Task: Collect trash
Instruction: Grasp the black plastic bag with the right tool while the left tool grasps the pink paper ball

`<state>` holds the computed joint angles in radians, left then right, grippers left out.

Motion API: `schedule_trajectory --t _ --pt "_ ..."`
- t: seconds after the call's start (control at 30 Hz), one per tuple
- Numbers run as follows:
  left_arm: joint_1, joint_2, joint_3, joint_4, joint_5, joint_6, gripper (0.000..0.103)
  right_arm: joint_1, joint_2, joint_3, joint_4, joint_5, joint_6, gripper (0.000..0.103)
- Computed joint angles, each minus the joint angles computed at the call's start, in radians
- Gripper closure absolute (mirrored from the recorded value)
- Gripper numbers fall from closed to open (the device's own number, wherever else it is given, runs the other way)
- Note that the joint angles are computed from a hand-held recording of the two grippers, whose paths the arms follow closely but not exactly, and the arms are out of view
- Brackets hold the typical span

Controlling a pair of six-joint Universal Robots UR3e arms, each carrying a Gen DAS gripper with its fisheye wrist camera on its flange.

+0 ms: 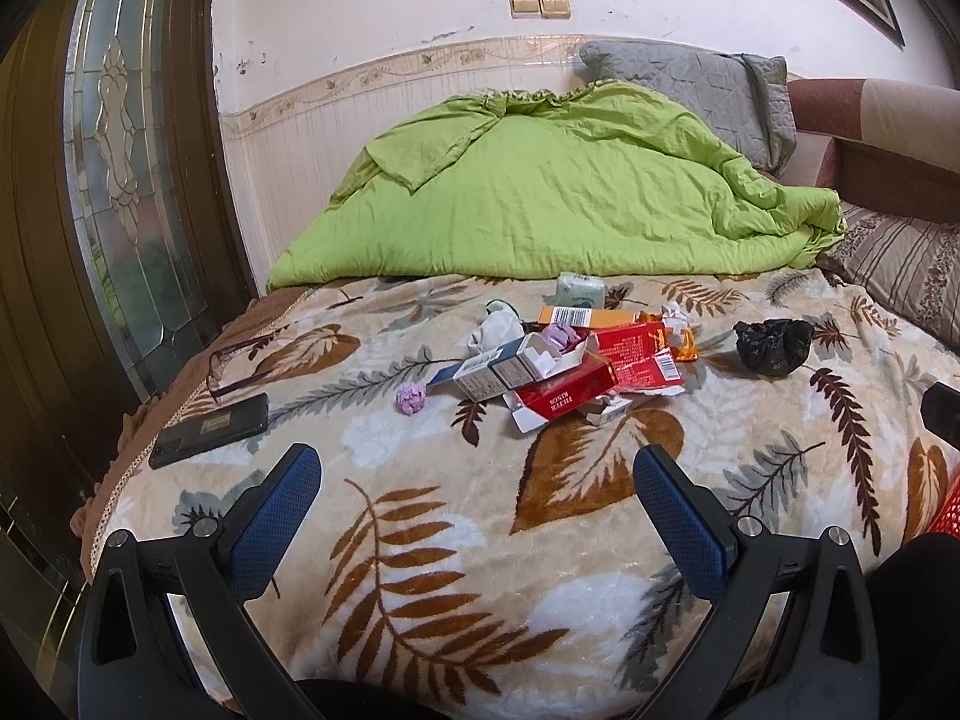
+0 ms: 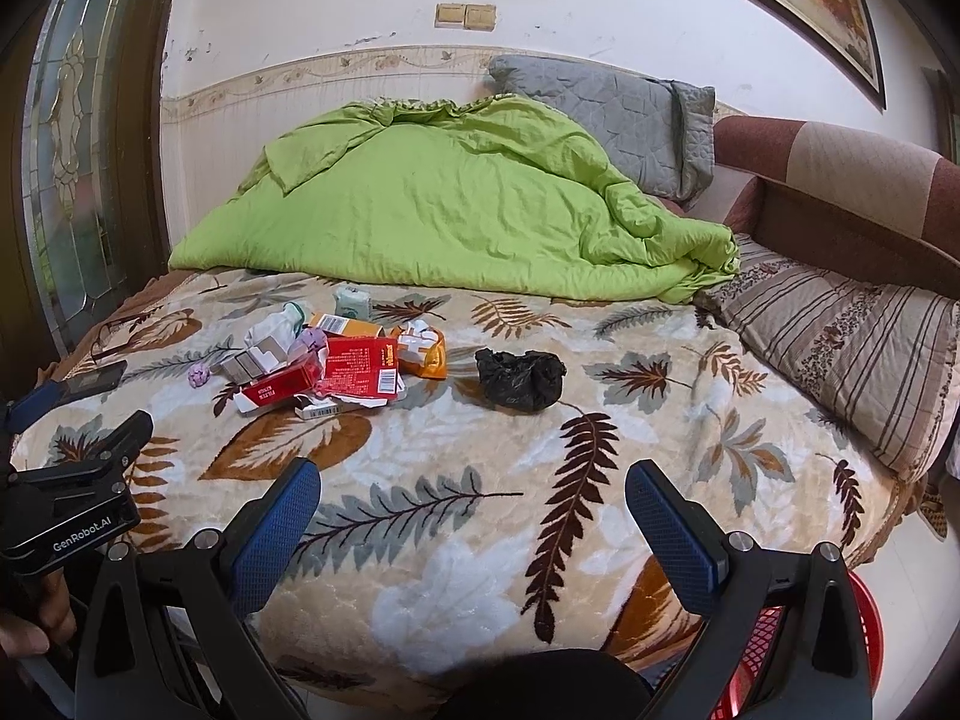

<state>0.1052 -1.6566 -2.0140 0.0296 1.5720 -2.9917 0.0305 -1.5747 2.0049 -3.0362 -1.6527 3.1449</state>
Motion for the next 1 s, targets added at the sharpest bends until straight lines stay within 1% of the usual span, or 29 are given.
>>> schedule_trajectory --t 0.07,0.13,0.23,0.27,0.47,0.6,0.7,0.77,0.83,0.9,0.93,1.0 --pt "0.000 -0.013 0.015 -0.016 0.002 -0.001 0.000 -0.007 0.012 -0.017 0.021 0.013 0.001 0.000" --pt "0.013 -0.029 0.044 -0.060 -0.007 0.002 0.000 -0.010 0.021 -0.026 0.035 0.017 0.004 0.000" --pt "0.062 -0.054 0.126 -0.190 -0.078 0.020 0.000 -0.028 0.029 -0.035 0.063 0.056 -0.003 0.000" --pt "0.091 -0.070 0.170 -0.255 -0.108 0.021 0.000 -0.029 0.039 -0.048 0.074 0.058 -0.002 0.000" --pt "0.194 -0.192 0.400 -0.527 -0.207 -0.028 0.000 -0.092 0.056 -0.070 0.145 0.160 0.019 0.000" --pt "0.224 -0.337 0.641 -0.749 -0.239 -0.056 0.000 -0.130 0.069 -0.090 0.184 0.228 0.017 0.000" --pt "0.219 -0.435 0.781 -0.808 -0.212 -0.079 0.000 -0.138 0.087 -0.107 0.191 0.238 0.019 0.001" --pt "0.212 -0.518 0.910 -0.858 -0.188 -0.094 0.001 -0.146 0.097 -0.115 0.196 0.247 0.024 0.000" --pt "0.205 -0.581 1.012 -0.899 -0.180 -0.098 0.008 -0.154 0.104 -0.119 0.200 0.256 0.024 0.000" --pt "0.187 -0.665 1.147 -0.949 -0.152 -0.096 0.029 -0.162 0.111 -0.120 0.200 0.259 0.021 0.000" --pt "0.182 -0.706 1.215 -0.982 -0.151 -0.092 0.032 -0.167 0.116 -0.123 0.201 0.262 0.020 0.000" --pt "0.177 -0.792 1.356 -1.051 -0.154 -0.084 0.033 -0.178 0.123 -0.129 0.205 0.273 0.020 0.000"
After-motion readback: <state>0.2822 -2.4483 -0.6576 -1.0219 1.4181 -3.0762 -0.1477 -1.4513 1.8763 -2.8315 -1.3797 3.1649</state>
